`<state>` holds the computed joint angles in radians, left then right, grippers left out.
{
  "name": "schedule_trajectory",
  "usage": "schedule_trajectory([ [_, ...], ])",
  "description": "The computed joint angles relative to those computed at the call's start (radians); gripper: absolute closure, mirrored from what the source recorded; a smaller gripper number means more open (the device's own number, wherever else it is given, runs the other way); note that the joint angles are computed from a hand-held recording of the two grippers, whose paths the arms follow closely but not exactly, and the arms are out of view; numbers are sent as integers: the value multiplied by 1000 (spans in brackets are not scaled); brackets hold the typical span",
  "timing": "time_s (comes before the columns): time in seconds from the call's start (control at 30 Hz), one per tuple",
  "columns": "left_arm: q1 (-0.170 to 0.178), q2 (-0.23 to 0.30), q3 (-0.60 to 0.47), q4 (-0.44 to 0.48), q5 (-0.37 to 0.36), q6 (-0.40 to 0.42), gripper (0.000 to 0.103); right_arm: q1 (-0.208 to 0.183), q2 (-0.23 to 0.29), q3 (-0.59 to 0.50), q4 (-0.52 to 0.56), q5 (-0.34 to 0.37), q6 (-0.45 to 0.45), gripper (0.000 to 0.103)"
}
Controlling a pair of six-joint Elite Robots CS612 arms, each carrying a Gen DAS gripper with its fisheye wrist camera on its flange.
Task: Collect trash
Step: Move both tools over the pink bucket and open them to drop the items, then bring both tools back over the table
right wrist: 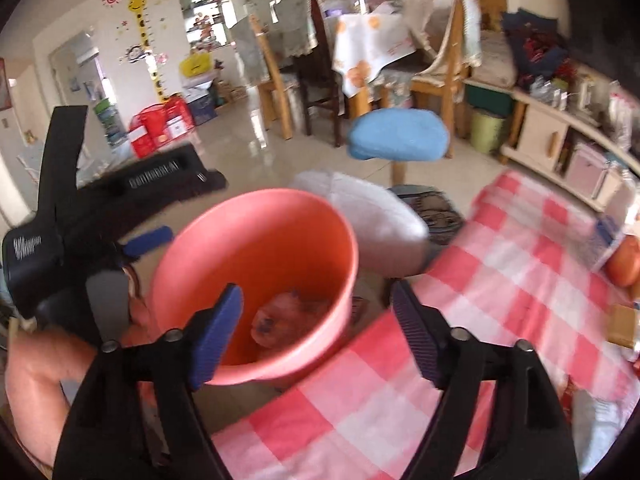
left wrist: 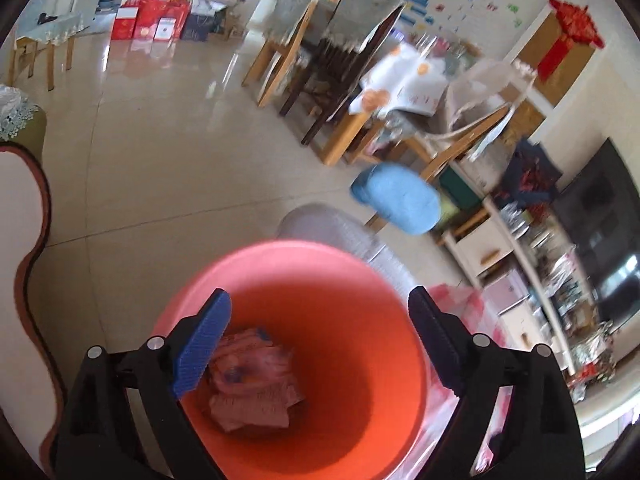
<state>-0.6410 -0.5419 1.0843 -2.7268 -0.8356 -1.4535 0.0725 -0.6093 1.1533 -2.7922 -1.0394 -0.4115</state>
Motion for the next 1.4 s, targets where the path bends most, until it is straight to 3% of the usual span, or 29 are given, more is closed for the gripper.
schedule_trajectory([
  [0.1, -17, 23, -22, -78, 78, 108, 11, -18, -15, 41, -39, -21, 18, 18],
  [0.2, -34, 66, -83, -175, 155, 287, 10, -38, -32, 98, -94, -41, 25, 17],
  [0.27, -42, 91, -122, -226, 187, 382, 9, -48, -42, 131, -135, -63, 20, 10],
  [0.37, -51, 127, -179, -289, 200, 506, 9, -63, -59, 182, -177, -84, -2, 4],
  [0.53, -64, 190, -299, -327, 171, 724, 9, -86, -88, 241, -186, -142, -9, 4],
  [0.63, -70, 210, -349, -305, 125, 783, 9, -102, -103, 272, -209, -168, 14, 4],
  [0.87, -85, 258, -471, -121, 36, 823, 9, -131, -131, 337, -280, -221, 14, 4],
  [1.1, -107, 300, -536, -136, -9, 968, 9, -166, -146, 376, -318, -211, 58, 4],
  [1.4, -119, 341, -600, -160, -92, 1053, 9, -194, -154, 394, -345, -205, 81, 4],
])
